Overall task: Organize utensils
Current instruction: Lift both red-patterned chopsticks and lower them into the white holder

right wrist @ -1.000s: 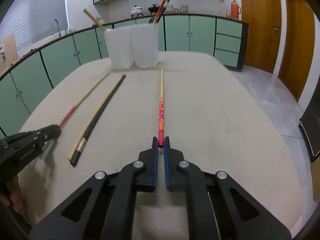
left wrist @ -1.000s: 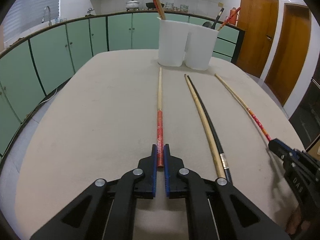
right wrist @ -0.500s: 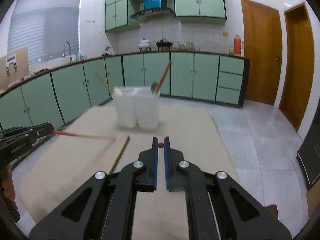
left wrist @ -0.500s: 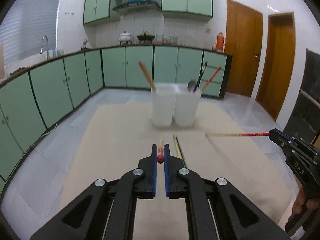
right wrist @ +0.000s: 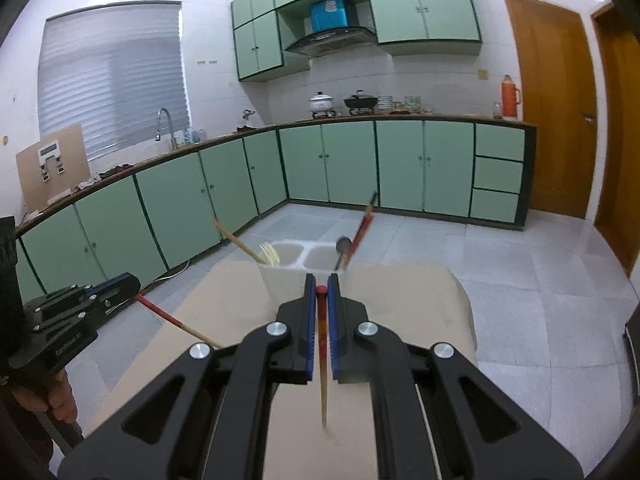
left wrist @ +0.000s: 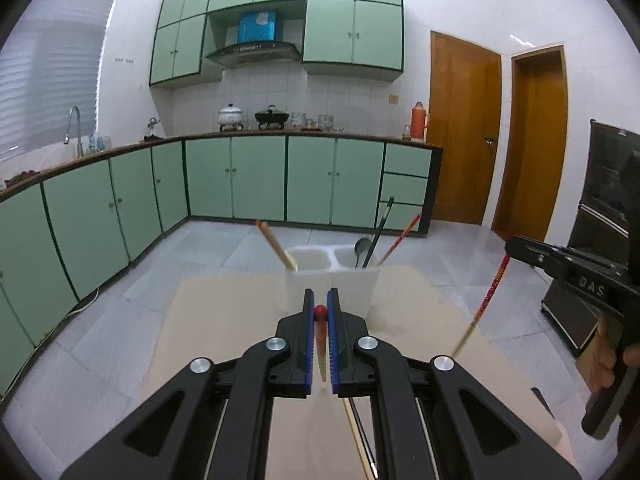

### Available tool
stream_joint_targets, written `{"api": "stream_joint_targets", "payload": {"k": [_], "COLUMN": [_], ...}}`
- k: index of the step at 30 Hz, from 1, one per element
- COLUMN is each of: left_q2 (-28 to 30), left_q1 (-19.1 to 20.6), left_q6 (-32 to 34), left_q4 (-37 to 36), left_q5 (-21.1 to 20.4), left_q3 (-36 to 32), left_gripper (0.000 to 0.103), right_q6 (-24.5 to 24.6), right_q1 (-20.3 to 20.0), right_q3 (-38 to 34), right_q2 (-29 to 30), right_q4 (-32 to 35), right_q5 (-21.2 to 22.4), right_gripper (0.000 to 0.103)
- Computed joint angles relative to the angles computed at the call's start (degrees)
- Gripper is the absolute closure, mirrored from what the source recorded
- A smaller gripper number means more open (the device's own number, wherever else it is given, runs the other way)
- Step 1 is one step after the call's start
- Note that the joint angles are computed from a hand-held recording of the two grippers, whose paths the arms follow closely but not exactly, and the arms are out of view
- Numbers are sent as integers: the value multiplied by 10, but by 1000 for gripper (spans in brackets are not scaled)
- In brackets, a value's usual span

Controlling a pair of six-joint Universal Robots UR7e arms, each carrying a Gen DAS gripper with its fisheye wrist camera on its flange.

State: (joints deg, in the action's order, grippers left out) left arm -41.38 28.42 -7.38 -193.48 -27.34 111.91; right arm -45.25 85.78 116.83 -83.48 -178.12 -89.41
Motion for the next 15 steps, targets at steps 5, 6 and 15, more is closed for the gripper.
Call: {"api": "stream_joint_targets", "payload": {"k": [5,6,15], "left_q2": [-2,-1,42], "left_q1": [3,3,28], "left_q6": [65,84,269], "left_q4": [-34,-46,-124], "left_q5": [-12,-12,-47], "left_q3": [-28,-36,-168], "left_gripper": [97,97,97], "right_q6": [0,1,8], "right_q1": [28,35,86], "right_q3": [-52,-68,-206], "right_q2": [13,19,113], "right_q4": [45,54,40], "right_q5": [6,9,8], "right_gripper": [98,98,98]}}
